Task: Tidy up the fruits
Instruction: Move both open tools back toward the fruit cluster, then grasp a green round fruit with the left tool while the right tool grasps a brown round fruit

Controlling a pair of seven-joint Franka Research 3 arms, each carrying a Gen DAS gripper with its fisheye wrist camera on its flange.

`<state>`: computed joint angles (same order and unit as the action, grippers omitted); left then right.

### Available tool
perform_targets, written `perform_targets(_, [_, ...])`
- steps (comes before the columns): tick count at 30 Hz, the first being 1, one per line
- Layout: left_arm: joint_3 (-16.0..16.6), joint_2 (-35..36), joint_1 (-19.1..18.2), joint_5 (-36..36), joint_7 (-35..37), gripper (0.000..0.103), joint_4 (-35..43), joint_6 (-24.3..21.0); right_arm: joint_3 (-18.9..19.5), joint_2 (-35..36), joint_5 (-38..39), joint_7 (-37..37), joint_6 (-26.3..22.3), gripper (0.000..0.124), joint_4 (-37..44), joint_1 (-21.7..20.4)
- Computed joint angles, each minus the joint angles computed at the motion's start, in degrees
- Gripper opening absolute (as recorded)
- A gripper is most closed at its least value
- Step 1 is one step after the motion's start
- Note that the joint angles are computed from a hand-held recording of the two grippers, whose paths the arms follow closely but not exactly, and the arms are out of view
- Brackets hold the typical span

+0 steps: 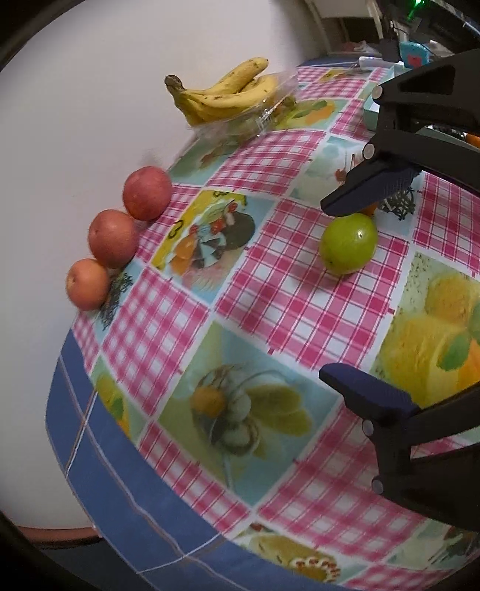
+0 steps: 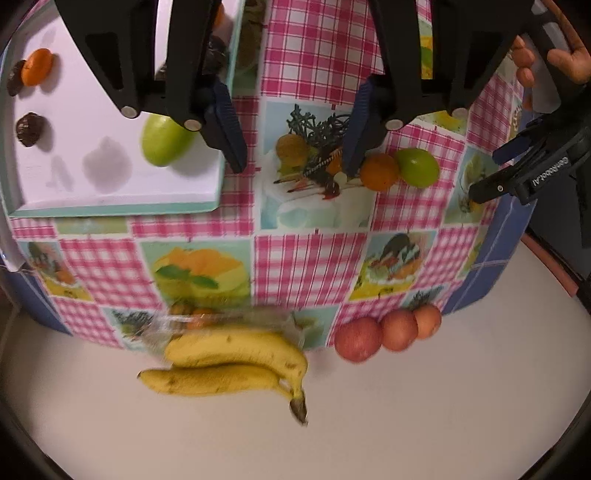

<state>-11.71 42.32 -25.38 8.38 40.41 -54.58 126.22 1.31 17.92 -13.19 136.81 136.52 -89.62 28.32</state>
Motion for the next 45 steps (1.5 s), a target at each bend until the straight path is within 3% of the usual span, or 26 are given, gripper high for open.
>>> perform_targets(3, [-0.61,1.26,0.24,-1.2,0.25,0.076,1.46,-0.21,0.16,1.56,1.22,-0.59,-0.74,0.045,0.94,-0.25])
perform_targets(14, [-0.89,6.75,-1.09,-3.34,2.78,0.075,10.2,-3.06,-0.13,4.32,4.86,-2.88,-0.3,0.033,2.09,-0.59])
perform_targets(17, [-0.26,8.29,-1.93,-3.23,2.63,0.062,12.73,-4.36,-0.36,4.51,5.11,-2.87,-0.35,0.03,2.07,-0.41])
perform_targets(19, [0.0,9.41,-2.32,-3.27,2.54,0.06,14.46,-5.35,-0.33,4.57,5.59,-3.02,-0.24,0.028,1.89,-0.5])
perform_targets(23, [-1.19,8.35,-1.25,-5.48,2.38,0.058,11.08,-2.31,-0.44,4.37,5.99,-3.0,0.42,0.027,1.32,-0.58])
perform_targets(26, [-2.39,6.15,0.03,-7.39,2.24,0.042,6.12,2.33,-0.53,4.12,5.97,-2.9,0.83,0.027,0.9,-0.57])
perform_targets(31, [-1.53,6.53,-0.73,-6.46,1.2,0.042,7.7,0.85,-0.65,4.1,5.52,-2.59,0.4,0.027,1.04,-0.38])
perform_targets(45, [-1.35,-6.51,0.83,-2.82,-2.02,0.042,-10.85,8.08,-0.24,0.04,2.74,-0.63,-1.13,0.027,-1.94,0.36])
